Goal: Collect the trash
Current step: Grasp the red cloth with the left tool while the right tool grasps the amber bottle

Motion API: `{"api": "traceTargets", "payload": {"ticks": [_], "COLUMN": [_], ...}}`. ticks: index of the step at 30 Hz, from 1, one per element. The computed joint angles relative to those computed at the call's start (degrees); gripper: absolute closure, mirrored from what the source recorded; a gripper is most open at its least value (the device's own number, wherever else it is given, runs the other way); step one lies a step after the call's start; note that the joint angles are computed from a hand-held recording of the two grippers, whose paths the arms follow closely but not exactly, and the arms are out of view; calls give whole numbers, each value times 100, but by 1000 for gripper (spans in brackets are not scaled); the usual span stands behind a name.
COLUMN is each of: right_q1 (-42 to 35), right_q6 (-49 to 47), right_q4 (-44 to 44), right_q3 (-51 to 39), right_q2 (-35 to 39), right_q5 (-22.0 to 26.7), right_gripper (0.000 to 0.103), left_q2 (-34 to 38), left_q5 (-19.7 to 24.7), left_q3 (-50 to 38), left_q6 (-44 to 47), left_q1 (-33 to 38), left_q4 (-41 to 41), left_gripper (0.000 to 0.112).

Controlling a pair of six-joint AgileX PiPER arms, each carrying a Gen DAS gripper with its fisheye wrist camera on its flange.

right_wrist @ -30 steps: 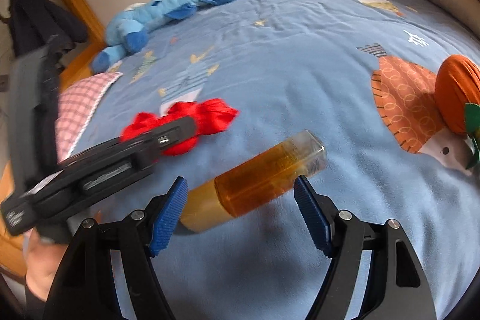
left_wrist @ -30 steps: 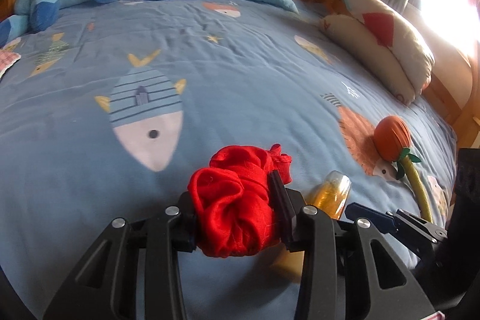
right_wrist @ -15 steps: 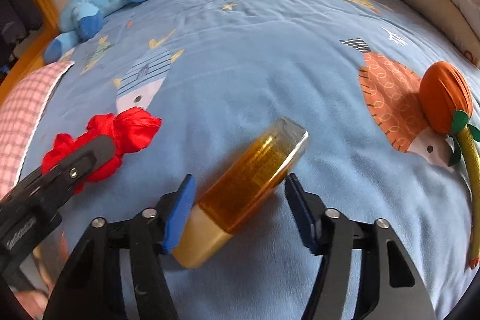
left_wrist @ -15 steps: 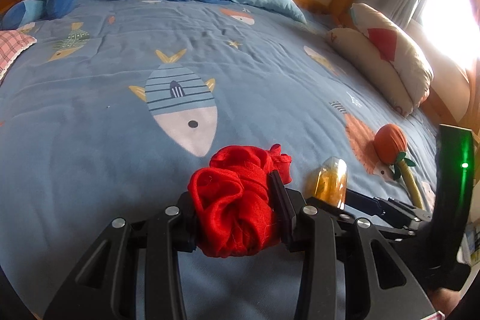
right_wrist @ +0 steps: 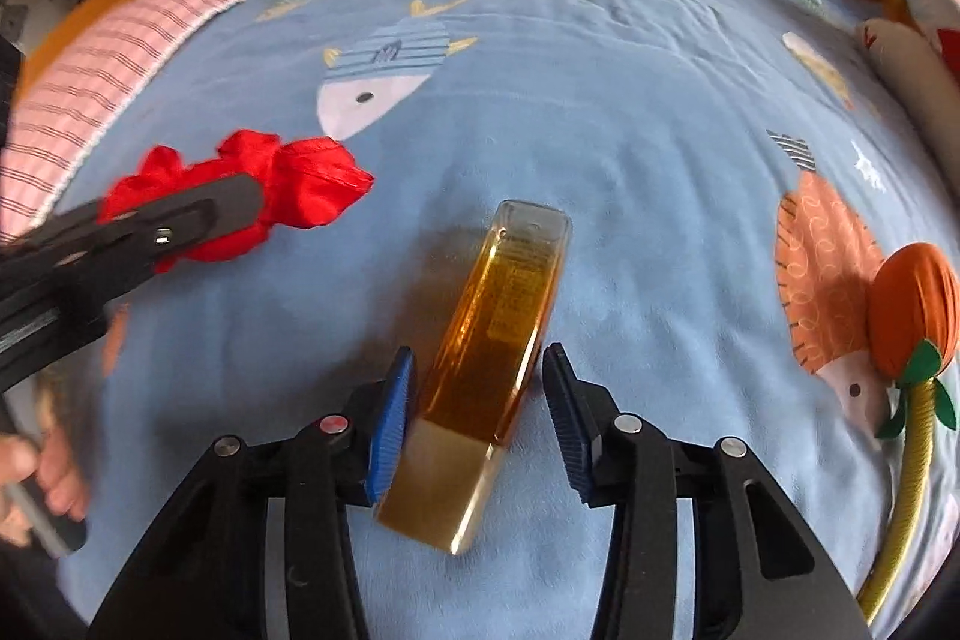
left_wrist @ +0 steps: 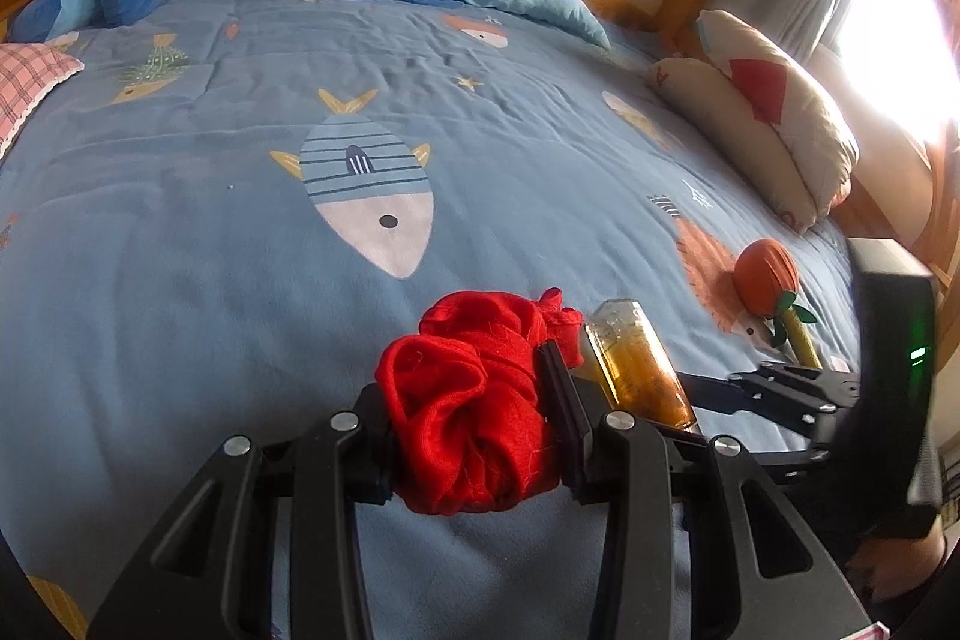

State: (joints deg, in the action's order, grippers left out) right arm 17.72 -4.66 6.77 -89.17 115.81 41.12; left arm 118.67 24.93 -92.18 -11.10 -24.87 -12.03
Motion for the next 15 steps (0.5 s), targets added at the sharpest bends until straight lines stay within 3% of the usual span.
{"api": "traceTargets", "payload": {"ticks": [3,8,12,15], "right_q1": [-59,-398,-695,-846], "right_q6": [140,-902,-1894,-2291], "right_q4": [175,1478,2647,2978], "right_q3": [250,876,1463,1967], "right_q2": [-63,-460,-912,-1364], "right_q5": [-367,-711,-621,-619], "right_gripper": [66,73,73,73], "left_q2": [-11,-147,-436,-675], "left_q5": [26,-62,-172,-173], "left_q3": [-4,162,432,628], "left_q6": [6,77,-46,-364], "left_q1": [-12,-56,-298,-565], "left_q4": [26,-76,10,310], "left_gripper": [73,73,73,73]}}
